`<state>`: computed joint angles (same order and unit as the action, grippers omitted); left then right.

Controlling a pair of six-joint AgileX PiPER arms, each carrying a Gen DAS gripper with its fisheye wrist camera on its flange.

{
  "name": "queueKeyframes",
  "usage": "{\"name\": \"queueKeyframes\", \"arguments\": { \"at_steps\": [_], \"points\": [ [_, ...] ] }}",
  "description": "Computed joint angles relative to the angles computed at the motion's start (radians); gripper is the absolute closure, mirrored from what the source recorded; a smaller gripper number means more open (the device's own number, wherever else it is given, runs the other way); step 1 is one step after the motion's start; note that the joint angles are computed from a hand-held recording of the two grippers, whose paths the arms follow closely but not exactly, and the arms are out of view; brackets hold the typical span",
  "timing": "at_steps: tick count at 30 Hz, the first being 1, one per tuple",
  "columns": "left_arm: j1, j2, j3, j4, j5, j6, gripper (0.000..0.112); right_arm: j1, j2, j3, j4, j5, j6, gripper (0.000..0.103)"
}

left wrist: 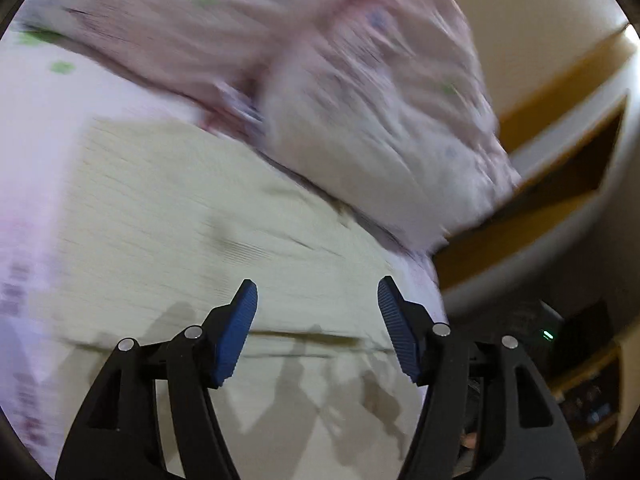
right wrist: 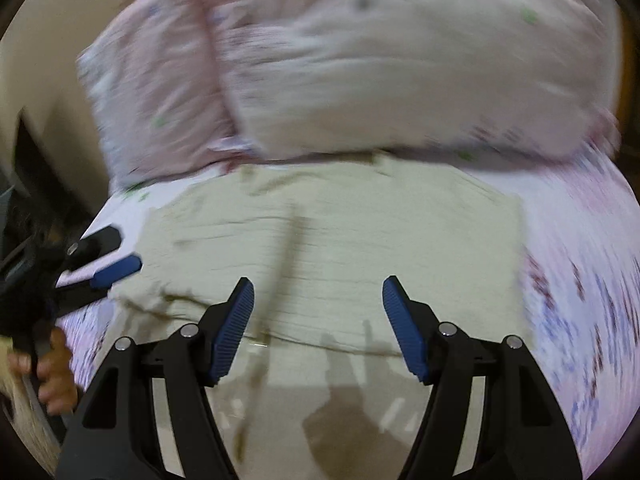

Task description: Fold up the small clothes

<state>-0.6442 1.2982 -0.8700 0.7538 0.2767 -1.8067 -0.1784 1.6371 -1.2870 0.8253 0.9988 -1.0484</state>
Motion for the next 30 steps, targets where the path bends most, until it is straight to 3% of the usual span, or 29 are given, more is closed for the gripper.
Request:
{"name": "queueKeyframes", "arguments": {
  "at_steps": [5,10,12,13,15,16,17,19,26,30],
  "points": [
    [0.07,-0.044,0.068,-0.126,0.074,0.092,0.05,0.189,-0.061,0.081,-0.007,-0.077,-0.149,0.037],
    [0.148,-0.006,0.112,-0.361,0.002,0.315,0.051,0.406,-0.103,0.189,-0.144,-0.315,-0.189,0.037],
    [0.141,-0.007,0.108,-0.336,0.013,0.302,0.051,0.452,-0.084,0.194,-0.211,-0.384,-0.13,0.045],
    [0.142,-0.008,0.108,-0.345,0.014,0.314,0.051,0.462,-0.055,0.174,-0.253,-0.391,-0.078,0.058],
    [0.151,-0.014,0.111,-0.381,0.011,0.357,0.051,0.447,-0.01,0.129,-0.257,-0.35,-0.031,0.074],
    [0.156,-0.013,0.11,-0.4,0.006,0.379,0.051,0.415,0.004,0.105,-0.2,-0.3,-0.045,0.094],
    [0.157,-0.014,0.109,-0.407,0.005,0.386,0.05,0.395,0.009,0.092,-0.172,-0.274,-0.046,0.096],
    [0.163,-0.024,0.123,-0.427,-0.005,0.409,0.05,0.331,0.026,0.052,-0.09,-0.198,-0.049,0.098],
    [0.151,-0.034,0.127,-0.406,-0.01,0.387,0.047,0.033,0.034,0.022,0.185,-0.093,0.015,0.098],
    [0.122,-0.052,0.127,-0.364,0.002,0.357,0.043,-0.126,0.119,-0.009,0.194,-0.009,0.138,0.094]
  ]
}}
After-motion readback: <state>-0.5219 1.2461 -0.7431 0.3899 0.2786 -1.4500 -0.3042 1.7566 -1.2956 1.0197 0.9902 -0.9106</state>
